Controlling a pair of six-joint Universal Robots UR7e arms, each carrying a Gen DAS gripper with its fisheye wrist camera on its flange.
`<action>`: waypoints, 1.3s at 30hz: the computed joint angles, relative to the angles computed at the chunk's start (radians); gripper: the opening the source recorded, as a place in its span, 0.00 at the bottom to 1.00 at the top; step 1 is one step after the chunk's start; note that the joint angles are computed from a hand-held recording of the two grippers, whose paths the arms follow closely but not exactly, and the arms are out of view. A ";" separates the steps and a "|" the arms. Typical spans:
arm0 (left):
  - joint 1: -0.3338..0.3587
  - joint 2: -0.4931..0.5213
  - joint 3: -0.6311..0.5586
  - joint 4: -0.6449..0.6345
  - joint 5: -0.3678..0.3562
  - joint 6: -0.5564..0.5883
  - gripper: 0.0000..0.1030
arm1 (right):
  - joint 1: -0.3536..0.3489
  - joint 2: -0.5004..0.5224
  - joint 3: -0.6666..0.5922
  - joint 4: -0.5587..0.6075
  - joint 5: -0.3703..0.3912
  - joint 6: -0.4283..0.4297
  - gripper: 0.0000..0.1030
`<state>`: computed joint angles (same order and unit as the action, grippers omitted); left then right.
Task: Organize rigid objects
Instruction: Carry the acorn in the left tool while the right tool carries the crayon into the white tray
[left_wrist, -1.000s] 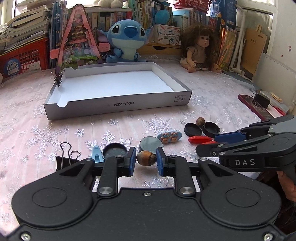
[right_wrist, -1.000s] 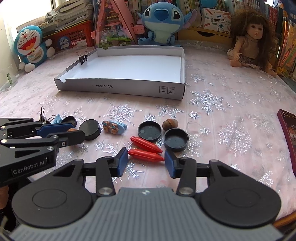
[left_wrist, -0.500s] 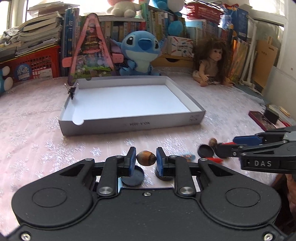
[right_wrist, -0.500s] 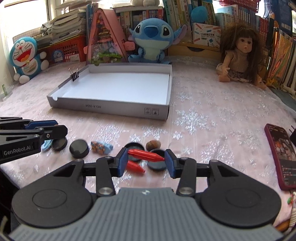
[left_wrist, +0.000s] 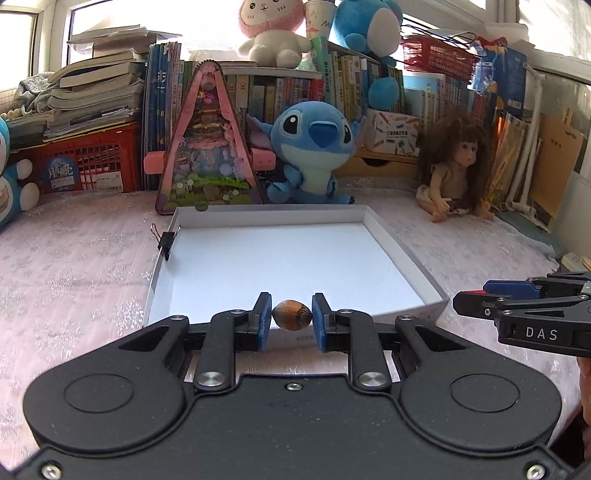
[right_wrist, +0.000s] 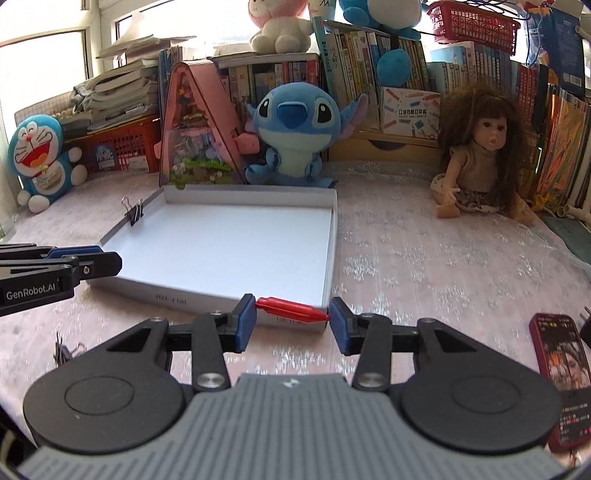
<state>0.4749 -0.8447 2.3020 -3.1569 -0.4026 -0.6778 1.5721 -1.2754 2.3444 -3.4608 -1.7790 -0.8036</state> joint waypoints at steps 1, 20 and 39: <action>0.012 0.002 -0.012 -0.017 -0.005 0.022 0.21 | 0.005 0.008 -0.014 0.007 -0.001 0.004 0.47; 0.260 0.145 -0.299 -0.136 -0.047 0.236 0.21 | 0.047 0.257 -0.267 0.043 -0.013 0.033 0.47; 0.346 0.228 -0.421 -0.063 -0.009 0.278 0.21 | 0.026 0.404 -0.378 0.014 -0.039 0.040 0.47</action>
